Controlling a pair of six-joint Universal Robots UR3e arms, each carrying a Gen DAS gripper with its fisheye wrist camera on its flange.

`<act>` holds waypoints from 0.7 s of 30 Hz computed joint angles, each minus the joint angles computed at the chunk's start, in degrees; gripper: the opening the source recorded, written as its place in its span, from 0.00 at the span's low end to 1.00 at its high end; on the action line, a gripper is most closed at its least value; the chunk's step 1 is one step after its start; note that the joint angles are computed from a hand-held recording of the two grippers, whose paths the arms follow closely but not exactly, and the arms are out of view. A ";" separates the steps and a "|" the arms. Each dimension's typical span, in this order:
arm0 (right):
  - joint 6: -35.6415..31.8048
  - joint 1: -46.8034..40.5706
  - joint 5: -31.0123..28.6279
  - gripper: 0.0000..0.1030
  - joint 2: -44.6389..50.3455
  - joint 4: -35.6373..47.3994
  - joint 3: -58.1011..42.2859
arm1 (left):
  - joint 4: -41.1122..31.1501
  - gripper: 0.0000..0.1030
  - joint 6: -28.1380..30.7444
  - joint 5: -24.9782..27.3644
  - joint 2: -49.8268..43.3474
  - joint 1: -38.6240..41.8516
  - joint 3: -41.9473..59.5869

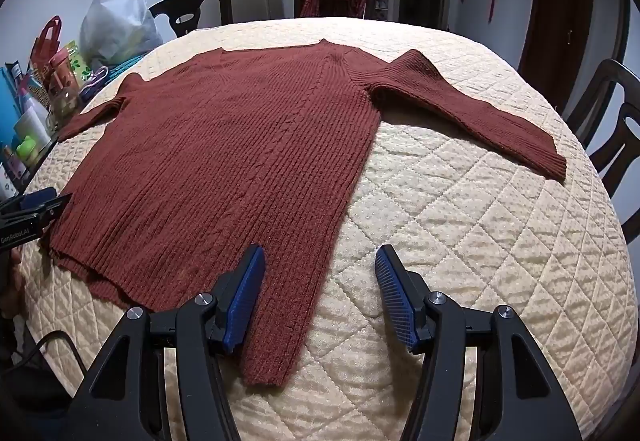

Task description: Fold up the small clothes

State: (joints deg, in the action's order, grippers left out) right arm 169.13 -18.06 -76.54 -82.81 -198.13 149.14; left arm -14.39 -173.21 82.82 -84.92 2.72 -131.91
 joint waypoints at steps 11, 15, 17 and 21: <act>-0.19 -0.19 0.09 0.57 -0.30 0.18 0.19 | 0.00 0.75 -0.01 -0.01 -0.03 -0.01 0.04; -0.04 0.00 -0.04 0.57 -0.11 -0.20 0.34 | 0.00 0.75 -0.01 -0.01 -0.03 -0.01 0.04; -0.11 -0.04 -0.02 0.57 -0.11 -0.22 0.36 | -0.03 0.75 -0.03 0.07 -0.07 -0.08 0.09; -0.18 -0.15 0.06 0.57 -0.16 -0.13 0.35 | -0.08 0.75 0.00 0.03 -0.07 -0.03 0.10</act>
